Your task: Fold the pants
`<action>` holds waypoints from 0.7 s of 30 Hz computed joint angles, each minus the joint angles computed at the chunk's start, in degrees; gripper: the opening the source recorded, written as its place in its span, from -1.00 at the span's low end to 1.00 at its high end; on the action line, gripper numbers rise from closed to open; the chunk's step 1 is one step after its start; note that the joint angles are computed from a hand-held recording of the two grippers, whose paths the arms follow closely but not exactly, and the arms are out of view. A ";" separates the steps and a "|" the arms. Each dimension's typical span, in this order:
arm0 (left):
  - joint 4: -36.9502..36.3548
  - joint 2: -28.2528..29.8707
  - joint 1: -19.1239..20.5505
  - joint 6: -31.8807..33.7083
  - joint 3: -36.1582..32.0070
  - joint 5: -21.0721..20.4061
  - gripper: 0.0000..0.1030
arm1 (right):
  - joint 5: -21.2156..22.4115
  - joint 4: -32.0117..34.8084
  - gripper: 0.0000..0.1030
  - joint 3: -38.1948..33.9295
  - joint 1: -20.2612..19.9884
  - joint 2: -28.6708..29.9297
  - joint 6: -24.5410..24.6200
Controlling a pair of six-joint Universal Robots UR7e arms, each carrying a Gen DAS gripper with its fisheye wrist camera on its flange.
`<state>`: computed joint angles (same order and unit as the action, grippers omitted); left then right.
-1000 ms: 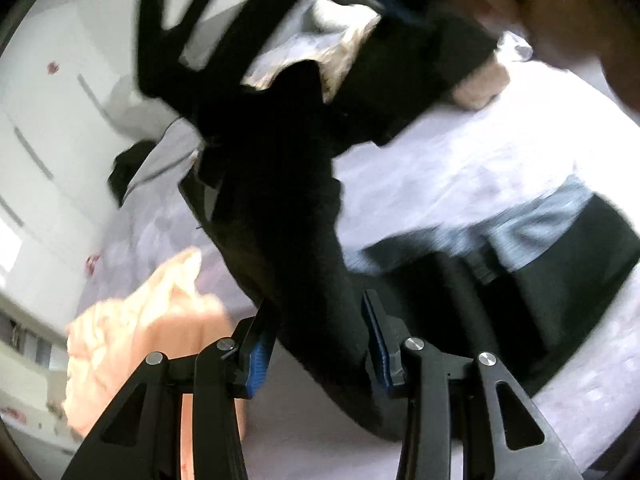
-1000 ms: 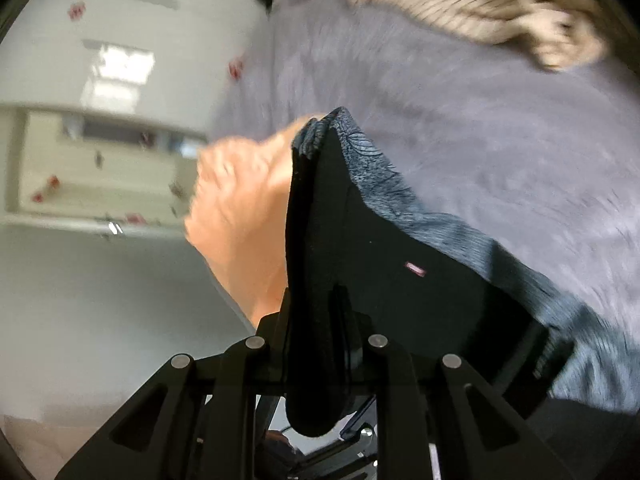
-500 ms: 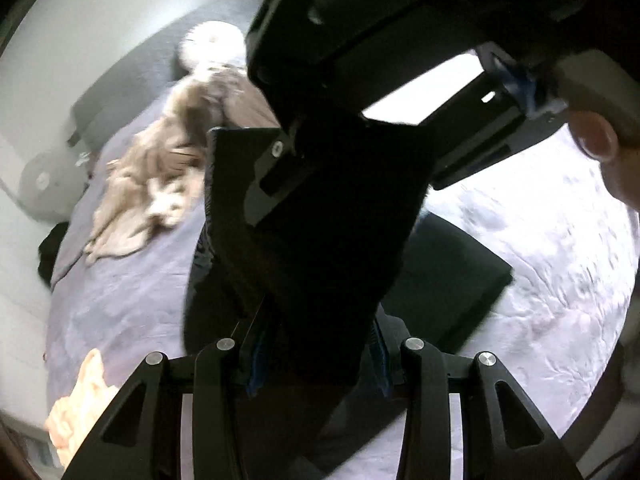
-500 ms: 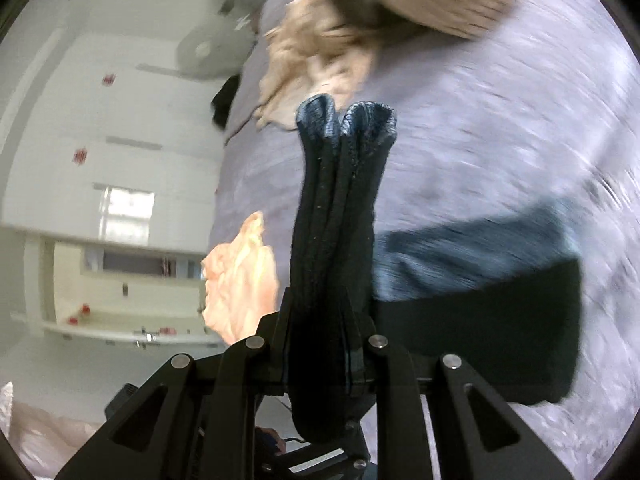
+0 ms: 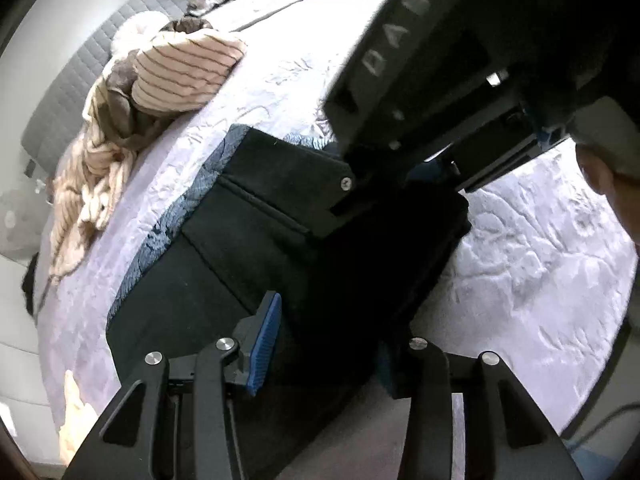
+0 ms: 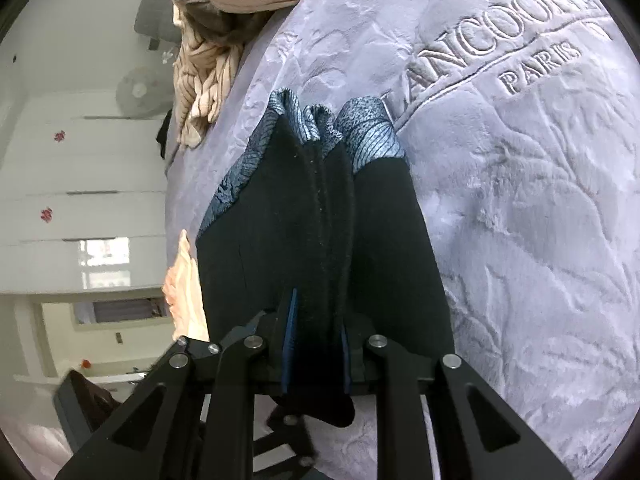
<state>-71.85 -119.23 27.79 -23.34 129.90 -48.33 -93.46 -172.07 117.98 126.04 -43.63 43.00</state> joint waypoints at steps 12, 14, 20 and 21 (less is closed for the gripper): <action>13.34 -0.45 8.91 -14.08 -13.57 -4.60 0.45 | -9.94 12.49 -0.62 -5.44 5.80 -0.11 2.67; 15.27 0.37 11.71 -17.00 -15.27 -4.60 0.45 | -10.52 12.25 -0.62 -4.84 6.31 -0.31 4.45; 16.21 0.76 15.31 -20.52 -17.49 -3.80 0.79 | -14.58 17.88 -0.58 -7.13 8.50 -0.44 6.06; 16.15 0.79 15.72 -20.59 -17.69 -3.60 0.79 | -14.97 19.30 -0.56 -7.87 8.64 -0.46 6.25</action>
